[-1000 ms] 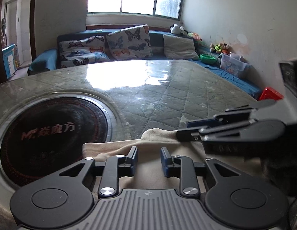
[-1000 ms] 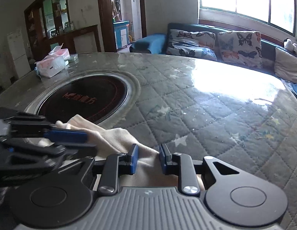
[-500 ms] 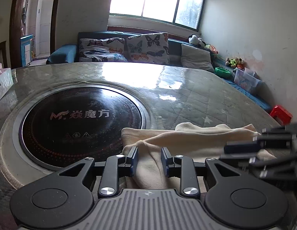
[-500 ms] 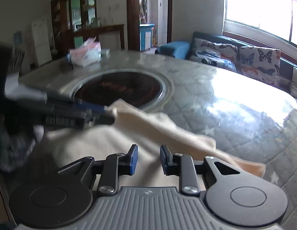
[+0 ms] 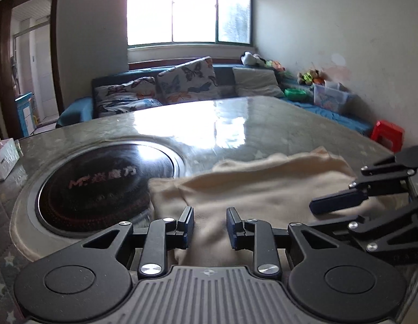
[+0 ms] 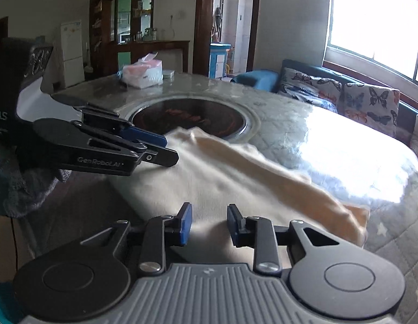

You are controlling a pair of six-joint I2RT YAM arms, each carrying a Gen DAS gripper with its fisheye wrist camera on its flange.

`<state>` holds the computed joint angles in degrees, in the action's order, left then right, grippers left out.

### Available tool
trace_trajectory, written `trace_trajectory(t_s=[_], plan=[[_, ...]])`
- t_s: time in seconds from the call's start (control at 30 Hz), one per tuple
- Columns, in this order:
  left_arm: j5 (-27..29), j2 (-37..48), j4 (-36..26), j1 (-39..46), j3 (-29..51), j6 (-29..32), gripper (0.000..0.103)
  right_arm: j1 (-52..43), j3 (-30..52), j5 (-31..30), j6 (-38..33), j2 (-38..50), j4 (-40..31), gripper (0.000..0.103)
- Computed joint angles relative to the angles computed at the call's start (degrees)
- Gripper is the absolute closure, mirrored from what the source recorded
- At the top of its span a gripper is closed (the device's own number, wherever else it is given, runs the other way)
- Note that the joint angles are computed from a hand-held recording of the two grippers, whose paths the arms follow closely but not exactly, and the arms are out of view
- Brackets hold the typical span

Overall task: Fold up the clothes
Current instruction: 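Smooth the folded sweatshirt with both grippers open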

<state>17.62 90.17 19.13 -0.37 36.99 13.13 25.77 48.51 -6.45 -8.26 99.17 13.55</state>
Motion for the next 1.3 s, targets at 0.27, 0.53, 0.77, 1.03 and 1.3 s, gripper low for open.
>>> trace_trajectory(t_s=[0.27, 0.53, 0.77, 1.03, 1.3], plan=[[0.5, -3.0, -1.5, -0.2, -2.8, 0.4, 0.071, -1.1, -4.6, -1.7, 1.2, -2.3, 3.1, 0.075], [2.8, -8.5, -3.1, -1.1, -7.6, -1.5, 0.067, -2.3, -12.1, -2.8, 1.8, -9.2, 3.7, 0.075], [2.7, -10.2, -3.2, -2.3, -9.0, -1.9, 0.060, -4.3, -17.3, -2.6, 4.9, -15.5, 4.6, 0.069], [2.5, -9.9, -3.0, -2.3, -9.0, -2.2, 0.059, -10.6, -18.9, -1.9, 7.9, -17.6, 3.6, 0.068], [2.5, -10.3, -4.9, -2.0, -8.3, -1.4, 0.059, -13.7, -18.8, -5.3, 7.2, -18.2, 2.2, 0.069]])
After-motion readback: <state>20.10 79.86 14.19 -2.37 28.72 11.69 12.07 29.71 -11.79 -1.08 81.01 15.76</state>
